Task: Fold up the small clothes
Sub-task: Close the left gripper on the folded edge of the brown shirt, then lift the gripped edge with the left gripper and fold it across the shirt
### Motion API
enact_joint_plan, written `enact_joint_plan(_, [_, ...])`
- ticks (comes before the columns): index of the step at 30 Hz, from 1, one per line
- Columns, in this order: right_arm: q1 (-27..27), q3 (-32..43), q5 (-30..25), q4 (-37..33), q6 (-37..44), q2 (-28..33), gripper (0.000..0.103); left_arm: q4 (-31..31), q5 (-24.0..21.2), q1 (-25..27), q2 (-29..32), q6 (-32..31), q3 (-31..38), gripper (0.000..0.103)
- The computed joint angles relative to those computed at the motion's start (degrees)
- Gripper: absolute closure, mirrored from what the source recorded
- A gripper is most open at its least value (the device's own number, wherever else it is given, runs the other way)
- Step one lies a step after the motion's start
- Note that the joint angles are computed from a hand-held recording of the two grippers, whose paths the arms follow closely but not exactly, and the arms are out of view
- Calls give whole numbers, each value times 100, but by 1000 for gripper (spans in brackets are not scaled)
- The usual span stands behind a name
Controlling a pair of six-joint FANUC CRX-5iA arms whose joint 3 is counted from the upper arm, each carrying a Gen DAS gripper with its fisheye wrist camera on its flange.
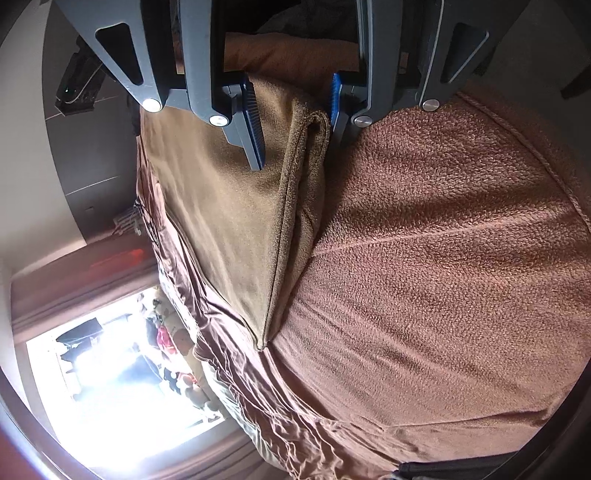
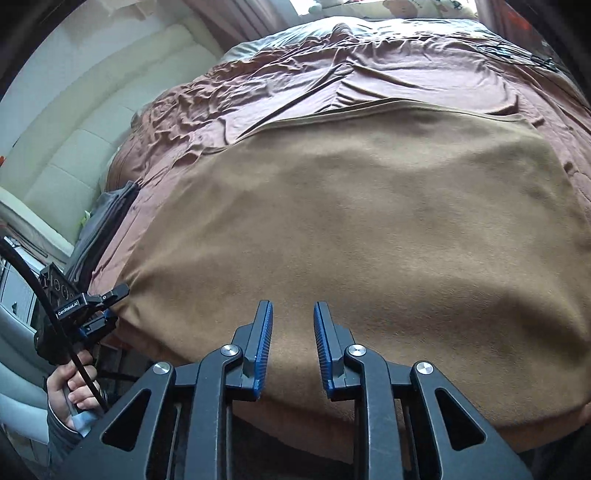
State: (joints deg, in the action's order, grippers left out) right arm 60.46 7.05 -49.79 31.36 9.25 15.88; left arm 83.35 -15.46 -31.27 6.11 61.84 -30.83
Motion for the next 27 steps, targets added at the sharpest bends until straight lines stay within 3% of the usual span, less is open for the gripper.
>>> enact_joint_plan(4, [-139,612,-271,-429,565,437,89,371,57,-60,-60,-194,-125,84])
enact_joint_plan(10, [-408,1430,-743,-642,881,1034,93,599,180,-140,-137,-312,-227,86])
enact_joint_plan(16, [-615,2069,-979,-684,978,1461,94,1760,397,-454,-177,-839,-333,86])
enact_joint_plan(27, [-1062,3989,-1696,-1069,1443,2577,94,985,528,-355,-59,100,-131,86])
